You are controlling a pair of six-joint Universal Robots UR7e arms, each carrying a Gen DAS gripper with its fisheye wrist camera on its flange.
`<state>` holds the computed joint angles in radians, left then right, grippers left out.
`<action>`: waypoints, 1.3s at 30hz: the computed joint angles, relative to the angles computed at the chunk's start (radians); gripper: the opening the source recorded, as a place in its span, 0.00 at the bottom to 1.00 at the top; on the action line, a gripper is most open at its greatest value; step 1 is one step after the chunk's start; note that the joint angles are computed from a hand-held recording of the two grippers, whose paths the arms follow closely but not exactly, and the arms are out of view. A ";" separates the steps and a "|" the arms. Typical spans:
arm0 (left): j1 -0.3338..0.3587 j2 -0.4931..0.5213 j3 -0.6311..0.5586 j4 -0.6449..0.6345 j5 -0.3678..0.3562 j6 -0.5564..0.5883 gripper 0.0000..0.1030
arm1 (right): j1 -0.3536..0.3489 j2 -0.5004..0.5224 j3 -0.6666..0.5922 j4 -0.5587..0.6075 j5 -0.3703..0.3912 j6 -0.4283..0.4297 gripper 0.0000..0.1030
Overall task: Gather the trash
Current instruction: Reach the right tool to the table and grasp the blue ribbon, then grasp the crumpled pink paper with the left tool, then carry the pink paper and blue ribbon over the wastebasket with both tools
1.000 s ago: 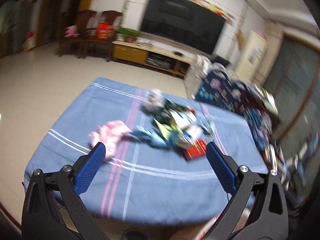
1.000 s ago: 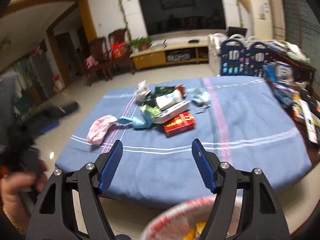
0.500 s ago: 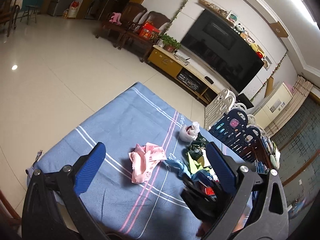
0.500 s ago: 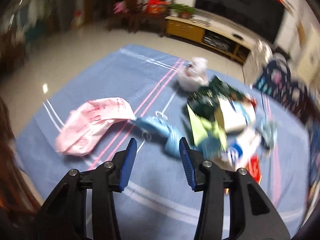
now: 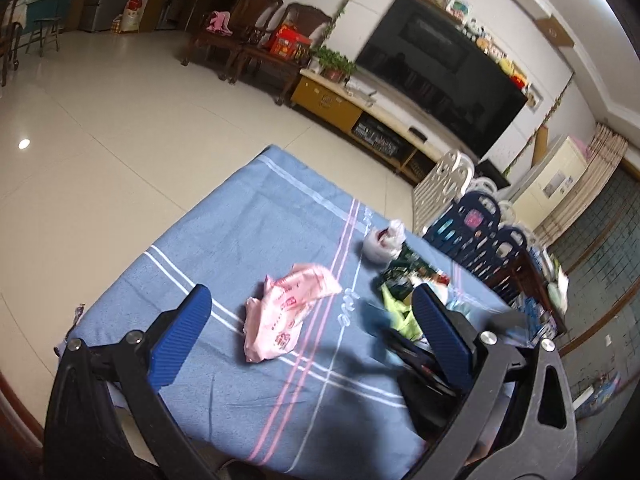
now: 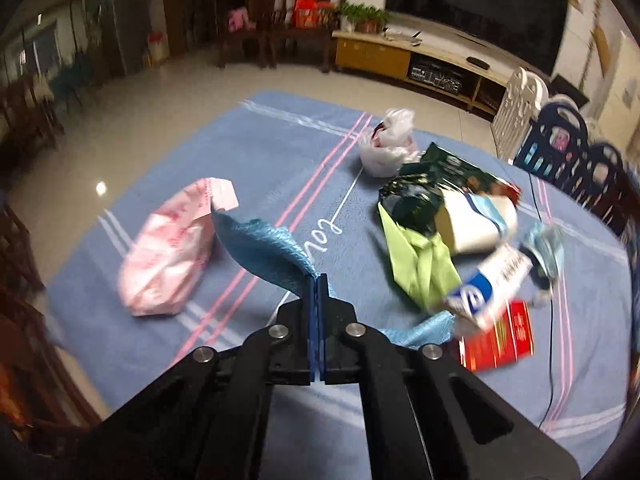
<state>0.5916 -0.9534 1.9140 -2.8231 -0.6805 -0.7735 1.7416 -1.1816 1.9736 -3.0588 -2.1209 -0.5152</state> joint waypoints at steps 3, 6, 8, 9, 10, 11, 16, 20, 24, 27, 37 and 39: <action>0.020 0.019 -0.044 0.106 -0.031 0.034 0.97 | -0.003 -0.169 0.132 -0.028 0.083 0.080 0.02; 0.042 0.061 -0.116 0.279 -0.068 0.078 0.97 | -0.024 -0.341 0.244 0.003 0.153 0.153 0.02; 0.054 0.090 -0.160 0.396 -0.074 0.083 0.97 | -0.028 -0.453 0.319 0.032 0.171 0.186 0.02; 0.061 0.104 -0.173 0.427 -0.074 0.087 0.97 | -0.022 -0.492 0.349 0.036 0.163 0.196 0.02; 0.065 0.116 -0.184 0.452 -0.069 0.086 0.97 | -0.019 -0.526 0.375 0.038 0.155 0.201 0.02; 0.071 0.130 -0.199 0.478 -0.056 0.084 0.97 | -0.017 -0.569 0.401 0.047 0.150 0.209 0.02; 0.112 0.176 -0.246 0.500 -0.018 0.118 0.97 | -0.014 -0.757 0.467 0.122 0.142 0.258 0.02; 0.162 0.199 -0.262 0.423 -0.101 0.200 0.97 | 0.008 -0.887 0.485 0.194 0.106 0.286 0.02; 0.201 0.221 -0.266 0.310 -0.221 0.229 0.97 | 0.062 -0.966 0.490 0.250 0.032 0.303 0.02; 0.215 0.239 -0.276 0.286 -0.259 0.226 0.97 | 0.097 -0.992 0.496 0.273 -0.015 0.313 0.02; 0.173 0.225 -0.257 0.216 -0.318 0.284 0.10 | 0.197 -0.978 0.524 0.260 -0.109 0.345 0.02; 0.110 0.198 -0.228 0.193 -0.285 0.320 0.10 | 0.206 -0.965 0.536 0.208 -0.116 0.336 0.02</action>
<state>0.7015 -0.7559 1.6859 -2.6297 -0.9652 -0.4531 1.9474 -2.1471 2.5092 -2.8506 -2.2370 -0.1794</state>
